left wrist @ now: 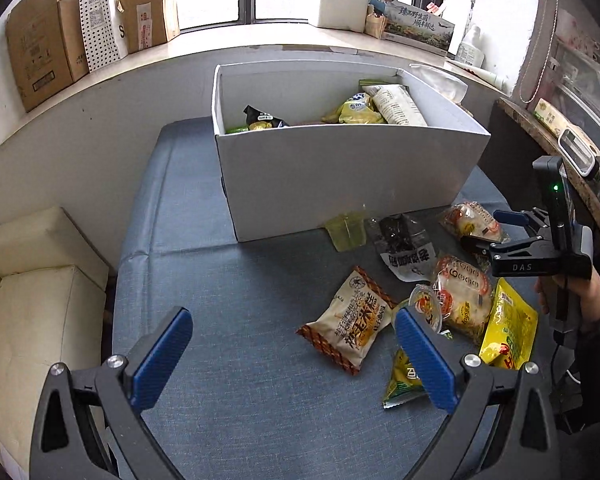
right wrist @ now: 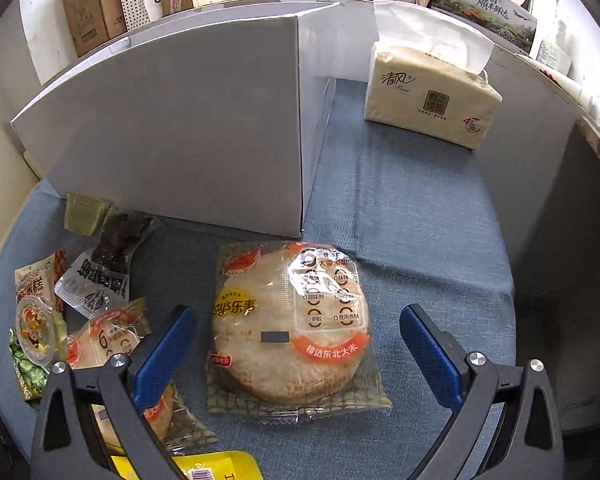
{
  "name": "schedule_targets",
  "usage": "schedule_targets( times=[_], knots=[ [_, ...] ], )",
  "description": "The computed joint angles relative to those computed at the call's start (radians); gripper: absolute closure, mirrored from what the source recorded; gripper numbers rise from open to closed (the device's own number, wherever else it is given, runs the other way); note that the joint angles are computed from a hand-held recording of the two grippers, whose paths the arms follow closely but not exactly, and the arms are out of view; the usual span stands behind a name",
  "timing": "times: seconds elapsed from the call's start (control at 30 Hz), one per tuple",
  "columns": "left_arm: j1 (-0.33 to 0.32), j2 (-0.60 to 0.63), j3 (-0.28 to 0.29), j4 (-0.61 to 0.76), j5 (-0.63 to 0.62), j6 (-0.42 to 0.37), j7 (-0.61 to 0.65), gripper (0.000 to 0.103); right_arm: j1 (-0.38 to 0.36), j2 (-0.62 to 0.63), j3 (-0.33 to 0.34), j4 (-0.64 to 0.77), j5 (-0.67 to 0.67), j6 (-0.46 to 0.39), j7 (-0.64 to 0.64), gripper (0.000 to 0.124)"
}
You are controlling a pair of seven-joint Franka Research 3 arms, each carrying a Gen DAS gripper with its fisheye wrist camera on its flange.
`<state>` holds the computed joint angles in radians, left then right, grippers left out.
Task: Organize snacks
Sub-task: 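Move the right tool to the round wrapped pastry and grasp it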
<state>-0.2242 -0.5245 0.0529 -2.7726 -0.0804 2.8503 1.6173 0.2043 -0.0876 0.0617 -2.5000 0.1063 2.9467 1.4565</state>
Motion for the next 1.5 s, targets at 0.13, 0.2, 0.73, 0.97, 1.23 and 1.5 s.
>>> schedule_targets(
  times=[0.13,0.2,0.73,0.97,1.23,1.5],
  knots=[
    [0.0,0.013,0.005,0.0,-0.003,0.0,0.009,0.0,0.005,0.019,-0.004,0.021,-0.003,-0.04,-0.025,0.021],
    [0.003,0.02,0.001,0.0,-0.001,0.003,0.01,0.0,0.008,0.023,-0.005,0.021,0.004,-0.033,-0.037,0.021],
    [-0.027,0.154,0.018,0.089,-0.027,-0.047,0.263,0.0,0.074,-0.05,-0.047,-0.015,0.323,-0.005,-0.269,0.045],
    [-0.005,0.235,-0.034,0.145,-0.068,-0.082,0.412,0.0,0.101,-0.198,-0.061,-0.094,0.46,-0.015,-0.353,0.045],
    [0.002,0.315,-0.077,0.199,-0.14,-0.105,0.529,0.0,0.109,-0.293,-0.065,-0.152,0.436,-0.039,-0.314,0.045],
    [0.008,0.316,-0.1,0.188,-0.204,-0.09,0.625,0.028,0.134,-0.304,-0.073,-0.172,0.441,-0.049,-0.311,0.045]
  ],
)
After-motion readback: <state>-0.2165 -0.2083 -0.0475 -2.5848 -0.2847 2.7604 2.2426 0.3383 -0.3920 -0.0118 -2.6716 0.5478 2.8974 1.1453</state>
